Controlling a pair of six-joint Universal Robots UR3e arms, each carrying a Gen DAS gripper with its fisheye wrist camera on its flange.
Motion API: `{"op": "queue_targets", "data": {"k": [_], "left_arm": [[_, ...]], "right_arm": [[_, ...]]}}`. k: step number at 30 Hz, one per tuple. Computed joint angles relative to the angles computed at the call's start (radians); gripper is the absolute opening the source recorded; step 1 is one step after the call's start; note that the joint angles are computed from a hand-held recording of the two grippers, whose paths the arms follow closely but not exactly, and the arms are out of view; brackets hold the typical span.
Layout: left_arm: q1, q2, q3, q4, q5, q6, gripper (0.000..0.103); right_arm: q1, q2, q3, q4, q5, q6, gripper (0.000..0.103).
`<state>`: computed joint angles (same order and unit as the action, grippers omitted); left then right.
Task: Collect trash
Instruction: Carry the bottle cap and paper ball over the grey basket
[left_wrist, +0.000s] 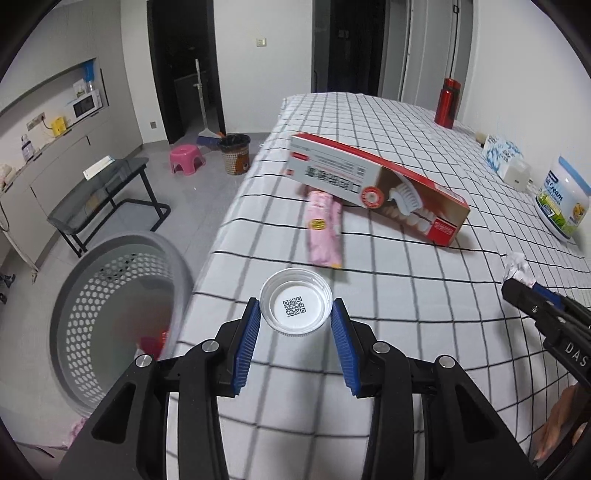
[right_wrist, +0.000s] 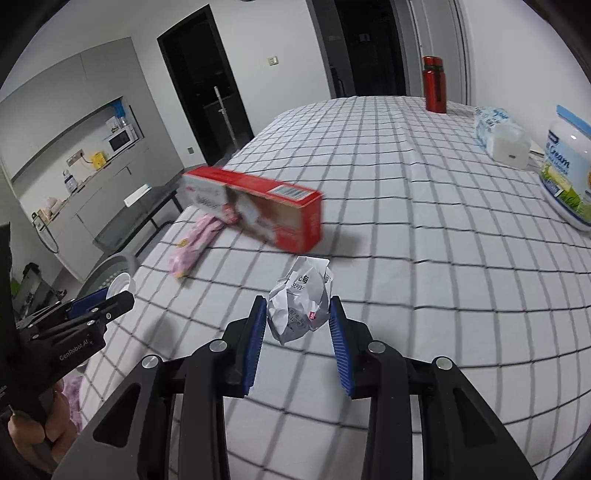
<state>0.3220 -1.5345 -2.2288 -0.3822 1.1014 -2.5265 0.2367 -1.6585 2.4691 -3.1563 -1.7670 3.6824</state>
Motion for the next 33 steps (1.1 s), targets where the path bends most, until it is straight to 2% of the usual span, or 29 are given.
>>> {"op": "queue_targets", "data": {"k": [7,16,22,33], "left_arm": [[0.17,0.025,0.007,-0.073,-0.08,0.115,0.039],[0.35,-0.042,0.085,-0.139,-0.135,0.218,0.039],[0.443,-0.126,0.155,-0.158,-0.157,0.248,0.039],[0.515,-0.288,0.272,-0.13,-0.13,0.246,0.039]], "right_arm": [[0.158,0.163,-0.207,0.053,-0.061,0.094,0.034],[0.285,0.418,-0.573,0.178,-0.082,0.1,0.034],[0.339,0.578,-0.849,0.306,-0.07,0.071,0.034],[0.394,0.855,-1.325,0.514,-0.005,0.008,0.034]]}}
